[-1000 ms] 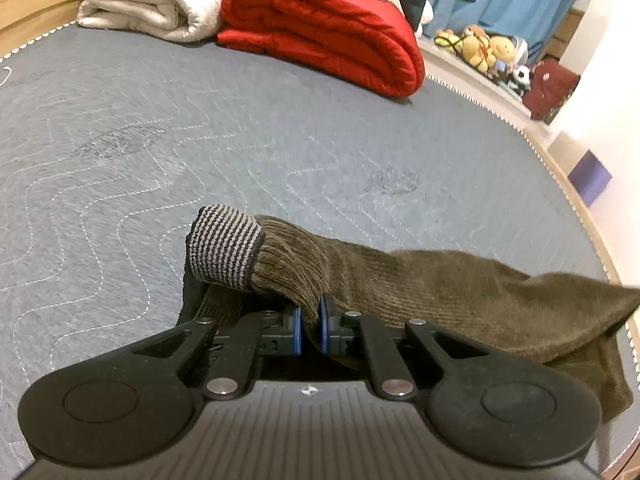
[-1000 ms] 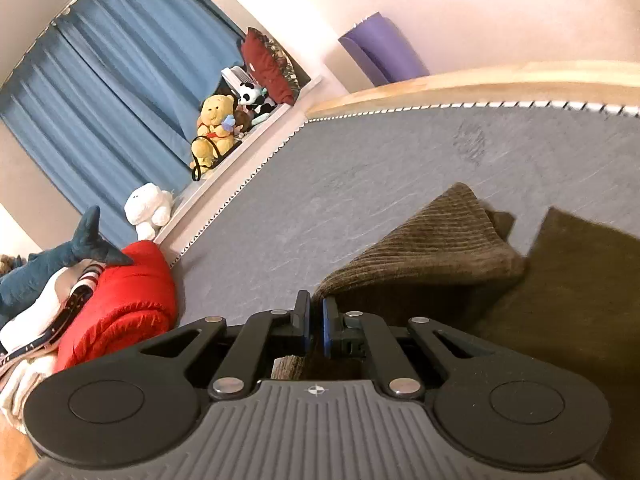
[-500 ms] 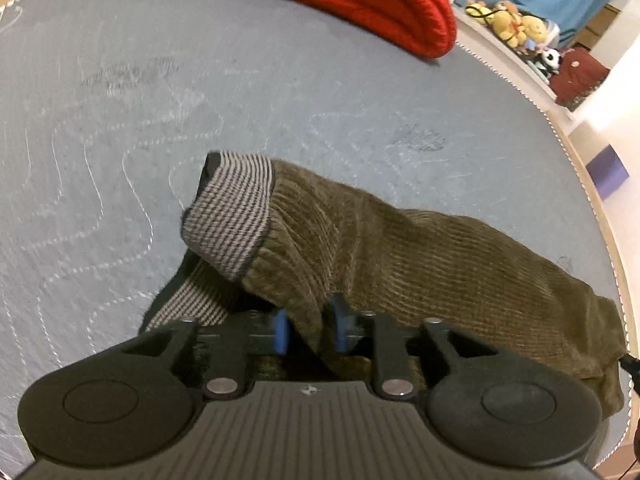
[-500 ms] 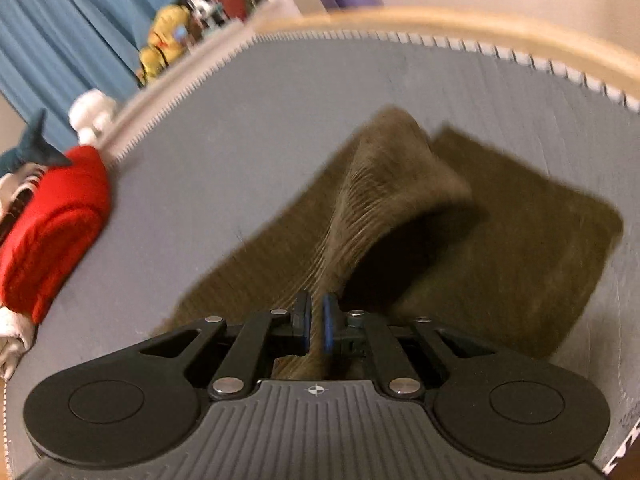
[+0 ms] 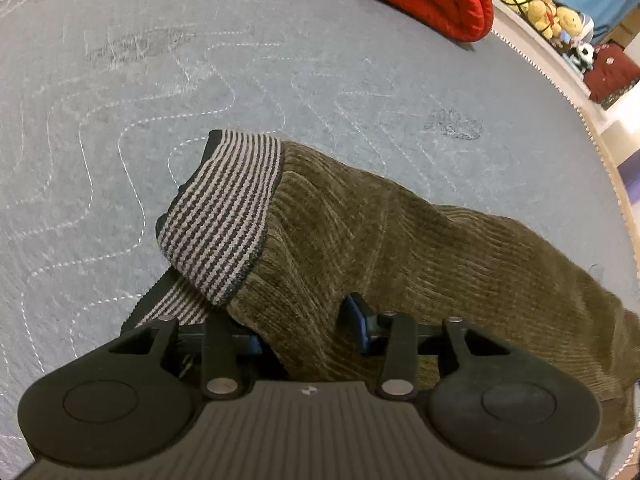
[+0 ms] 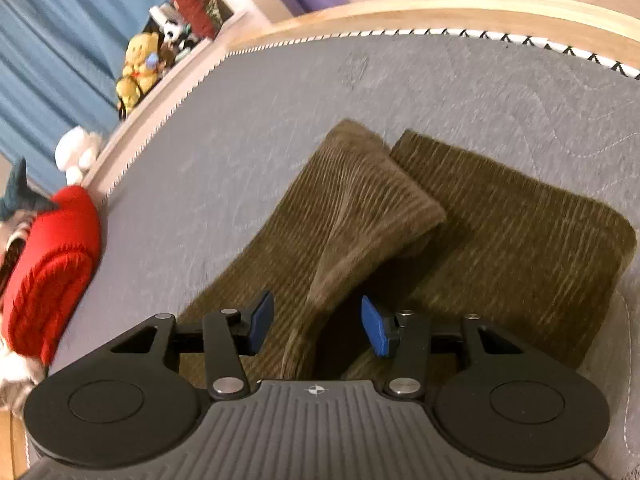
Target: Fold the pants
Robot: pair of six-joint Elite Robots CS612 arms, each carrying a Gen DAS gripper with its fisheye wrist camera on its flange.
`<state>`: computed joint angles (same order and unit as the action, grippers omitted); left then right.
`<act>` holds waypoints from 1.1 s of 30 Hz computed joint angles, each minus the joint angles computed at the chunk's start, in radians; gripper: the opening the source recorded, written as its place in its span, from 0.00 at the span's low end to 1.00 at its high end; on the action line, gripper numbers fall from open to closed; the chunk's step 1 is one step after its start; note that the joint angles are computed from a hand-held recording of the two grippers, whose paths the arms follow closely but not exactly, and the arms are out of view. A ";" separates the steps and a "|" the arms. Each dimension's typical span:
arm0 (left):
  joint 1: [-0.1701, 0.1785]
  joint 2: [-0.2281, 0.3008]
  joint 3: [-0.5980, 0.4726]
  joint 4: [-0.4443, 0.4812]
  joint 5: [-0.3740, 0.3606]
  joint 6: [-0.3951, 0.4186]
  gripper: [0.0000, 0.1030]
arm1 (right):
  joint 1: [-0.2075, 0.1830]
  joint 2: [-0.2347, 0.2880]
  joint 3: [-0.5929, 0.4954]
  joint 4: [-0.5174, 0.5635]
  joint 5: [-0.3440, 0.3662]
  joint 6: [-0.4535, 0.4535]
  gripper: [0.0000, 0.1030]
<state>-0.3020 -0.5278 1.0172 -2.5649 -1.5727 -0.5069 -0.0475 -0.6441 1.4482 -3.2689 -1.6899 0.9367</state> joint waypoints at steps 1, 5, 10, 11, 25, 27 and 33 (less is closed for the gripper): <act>-0.004 -0.001 0.000 -0.002 0.015 0.005 0.32 | -0.003 0.000 0.006 -0.013 0.001 0.008 0.50; -0.015 -0.008 0.011 -0.040 0.056 0.038 0.18 | -0.013 0.000 0.023 -0.079 -0.019 0.068 0.50; -0.010 -0.023 0.039 -0.115 0.067 -0.005 0.14 | -0.022 -0.008 0.058 -0.180 -0.115 0.133 0.51; -0.009 -0.027 0.046 -0.127 0.069 -0.019 0.14 | -0.024 -0.009 0.064 -0.180 -0.132 0.150 0.51; -0.011 -0.047 0.084 -0.185 0.082 -0.015 0.13 | -0.052 0.049 -0.016 -0.067 0.028 0.238 0.50; -0.012 -0.053 0.096 -0.210 0.086 -0.004 0.12 | -0.054 0.050 -0.016 -0.065 0.005 0.250 0.20; 0.004 -0.084 0.150 -0.328 0.042 -0.014 0.11 | -0.024 0.028 0.000 -0.297 -0.174 0.055 0.06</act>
